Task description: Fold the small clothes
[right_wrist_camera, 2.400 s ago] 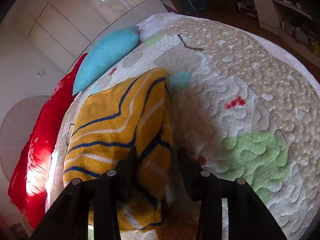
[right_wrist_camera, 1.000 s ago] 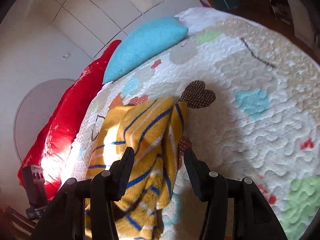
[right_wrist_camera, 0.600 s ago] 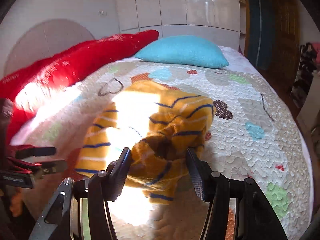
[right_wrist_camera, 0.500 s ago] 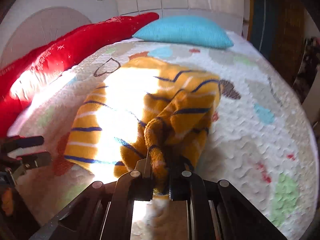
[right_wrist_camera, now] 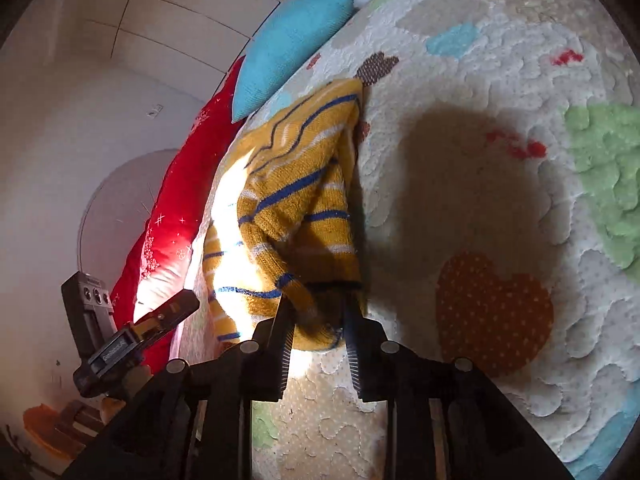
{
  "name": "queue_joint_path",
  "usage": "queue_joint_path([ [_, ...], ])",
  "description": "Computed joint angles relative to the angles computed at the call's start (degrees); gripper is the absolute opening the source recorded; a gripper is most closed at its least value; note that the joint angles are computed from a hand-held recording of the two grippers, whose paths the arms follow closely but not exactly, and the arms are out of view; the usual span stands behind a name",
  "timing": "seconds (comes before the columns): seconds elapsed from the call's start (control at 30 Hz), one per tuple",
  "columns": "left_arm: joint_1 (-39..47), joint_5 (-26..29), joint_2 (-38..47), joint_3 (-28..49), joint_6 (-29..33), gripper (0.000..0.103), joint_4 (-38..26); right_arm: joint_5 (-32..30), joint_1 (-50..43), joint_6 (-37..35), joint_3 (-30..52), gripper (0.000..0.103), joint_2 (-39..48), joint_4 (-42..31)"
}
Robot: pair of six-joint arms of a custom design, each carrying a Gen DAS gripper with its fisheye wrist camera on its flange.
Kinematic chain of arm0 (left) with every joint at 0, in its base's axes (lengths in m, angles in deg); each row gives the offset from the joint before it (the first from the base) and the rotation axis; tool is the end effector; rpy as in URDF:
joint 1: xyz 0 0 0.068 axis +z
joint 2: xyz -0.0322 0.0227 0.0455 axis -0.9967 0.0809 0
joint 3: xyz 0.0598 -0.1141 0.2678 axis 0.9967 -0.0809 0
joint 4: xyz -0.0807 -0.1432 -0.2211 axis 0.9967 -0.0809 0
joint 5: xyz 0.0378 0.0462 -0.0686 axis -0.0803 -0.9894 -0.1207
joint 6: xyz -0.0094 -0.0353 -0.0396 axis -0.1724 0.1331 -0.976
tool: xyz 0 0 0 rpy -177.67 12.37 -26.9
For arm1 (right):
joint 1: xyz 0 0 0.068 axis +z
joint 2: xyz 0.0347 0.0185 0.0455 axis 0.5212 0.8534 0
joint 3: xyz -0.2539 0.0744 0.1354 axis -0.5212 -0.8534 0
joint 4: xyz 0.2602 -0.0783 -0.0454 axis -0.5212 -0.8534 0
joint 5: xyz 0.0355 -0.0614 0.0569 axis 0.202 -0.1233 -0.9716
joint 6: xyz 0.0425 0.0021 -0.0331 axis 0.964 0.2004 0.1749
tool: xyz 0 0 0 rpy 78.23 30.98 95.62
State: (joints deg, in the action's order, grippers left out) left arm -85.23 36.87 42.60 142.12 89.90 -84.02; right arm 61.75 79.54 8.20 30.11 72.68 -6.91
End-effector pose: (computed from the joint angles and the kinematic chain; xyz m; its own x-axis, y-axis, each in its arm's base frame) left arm 0.4043 -0.0149 0.1758 -0.7850 0.3490 -0.5119 0.5159 0.8258 -0.2280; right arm 0.2247 0.2328 0.1236 -0.6012 0.7003 -0.3849 0.2525 0.6235 0.7399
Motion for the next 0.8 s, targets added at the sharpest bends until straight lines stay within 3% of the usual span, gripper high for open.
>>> queue_joint_path([
  [0.07, -2.3, -4.5, 2.3, 0.4, -0.6, 0.081, 1.7, 6.6, 1.7, -1.0, 2.7, 0.03, -4.7, -11.0],
  [0.13, -2.9, -5.1, 4.6, 1.0, -0.8, 0.081, 1.3, 12.8, 2.5, -2.7, 7.3, 0.03, -7.5, -21.4],
  [0.2, -2.3, -4.0, 5.3, 0.3, -2.0, 0.087, 2.3, 14.7, 2.1, -6.7, 10.4, 0.03, -8.3, -23.7],
  [0.4, 0.9, -1.0, 1.7, -2.3, -0.9, 0.088, 2.1, 2.1, -5.7, -16.3, 24.3, 0.029, 4.2, -26.6],
  [0.47, 3.2, -0.1, -2.4, -5.7, 1.1, 0.088, 3.8, 3.8, -6.8, -17.0, 31.3, 0.025, 10.7, -36.3],
  [0.53, 6.4, 2.2, -7.1, -8.9, 3.7, 0.088, 5.3, 5.7, -6.6, -16.7, 30.6, 0.027, 11.9, -35.7],
  [0.6, 9.2, 3.0, -12.9, -13.7, 4.4, 0.09, 10.6, 7.2, -5.7, -15.3, 29.5, 0.029, 10.7, -36.2],
  [0.63, 10.4, 2.5, -16.7, -17.7, 3.7, 0.092, 16.4, 9.5, -4.5, -14.7, 30.6, 0.033, 10.1, -38.8],
  [0.73, 13.9, 2.8, -25.9, -27.0, 1.0, 0.103, 30.9, 18.1, -0.2, -13.6, 38.0, 0.033, 10.1, -51.0],
  [0.8, 15.8, 2.9, -30.2, -29.5, -1.3, 0.103, 34.2, 22.8, 2.5, -12.7, 42.5, 0.039, 10.3, -57.1],
])
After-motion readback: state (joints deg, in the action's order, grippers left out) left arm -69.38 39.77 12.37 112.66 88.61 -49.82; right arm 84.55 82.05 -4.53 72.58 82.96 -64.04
